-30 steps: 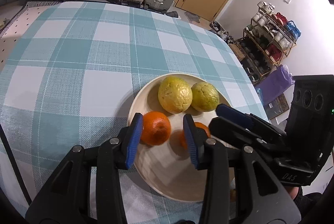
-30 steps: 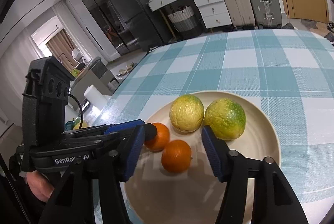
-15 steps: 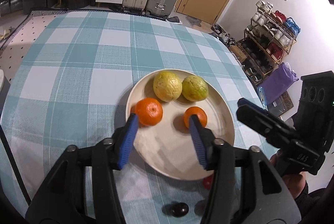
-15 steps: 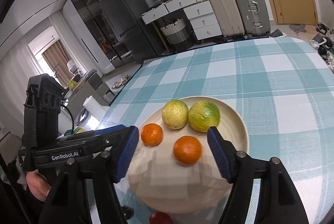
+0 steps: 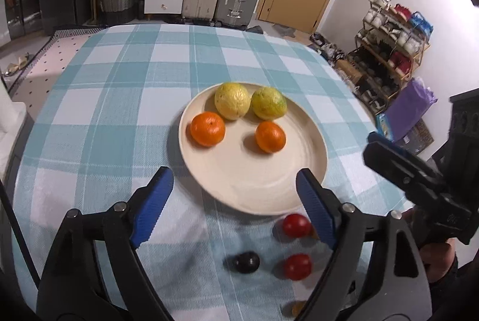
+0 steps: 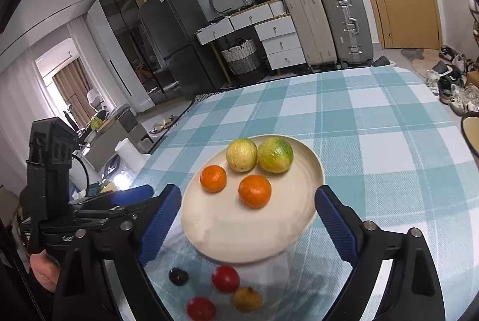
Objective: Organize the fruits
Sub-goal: 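Withdraw both grippers from the plate, then move the left gripper to the small brown kiwi and close around it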
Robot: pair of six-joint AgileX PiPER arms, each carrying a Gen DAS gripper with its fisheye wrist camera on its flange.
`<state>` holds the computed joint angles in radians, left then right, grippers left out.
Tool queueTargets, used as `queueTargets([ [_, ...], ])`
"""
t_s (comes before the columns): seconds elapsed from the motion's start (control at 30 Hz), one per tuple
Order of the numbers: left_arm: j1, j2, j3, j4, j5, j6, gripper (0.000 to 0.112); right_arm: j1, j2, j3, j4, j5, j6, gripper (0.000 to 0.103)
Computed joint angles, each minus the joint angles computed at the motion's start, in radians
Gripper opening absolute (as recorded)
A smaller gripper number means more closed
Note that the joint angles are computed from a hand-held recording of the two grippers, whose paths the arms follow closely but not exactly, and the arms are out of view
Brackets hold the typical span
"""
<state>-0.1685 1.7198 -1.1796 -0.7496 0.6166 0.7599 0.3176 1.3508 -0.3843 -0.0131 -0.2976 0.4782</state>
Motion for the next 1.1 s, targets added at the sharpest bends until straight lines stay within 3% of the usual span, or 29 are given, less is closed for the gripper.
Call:
queueTargets([
  [0.1, 0.004, -0.037, 0.045, -0.008, 0.002, 0.017, 0.084, 0.051, -0.054, 0.038, 0.203, 0.005, -0.176, 0.098],
  [0.33, 0.007, -0.143, 0.172, -0.017, -0.035, 0.041, 0.1, 0.173, -0.153, 0.108, 0.619, -0.013, -0.521, 0.101],
  [0.6, 0.018, -0.244, 0.293, -0.031, -0.049, 0.088, 0.102, 0.428, -0.25, 0.179, 1.168, -0.141, -0.917, 0.102],
  [0.83, 0.022, -0.31, 0.393, -0.059, -0.032, 0.155, 0.102, 0.693, -0.283, 0.22, 1.475, -0.319, -1.04, 0.103],
  [1.1, 0.001, -0.337, 0.482, -0.087, -0.004, 0.214, 0.102, 0.986, -0.287, 0.246, 1.713, -0.542, -1.035, 0.103],
])
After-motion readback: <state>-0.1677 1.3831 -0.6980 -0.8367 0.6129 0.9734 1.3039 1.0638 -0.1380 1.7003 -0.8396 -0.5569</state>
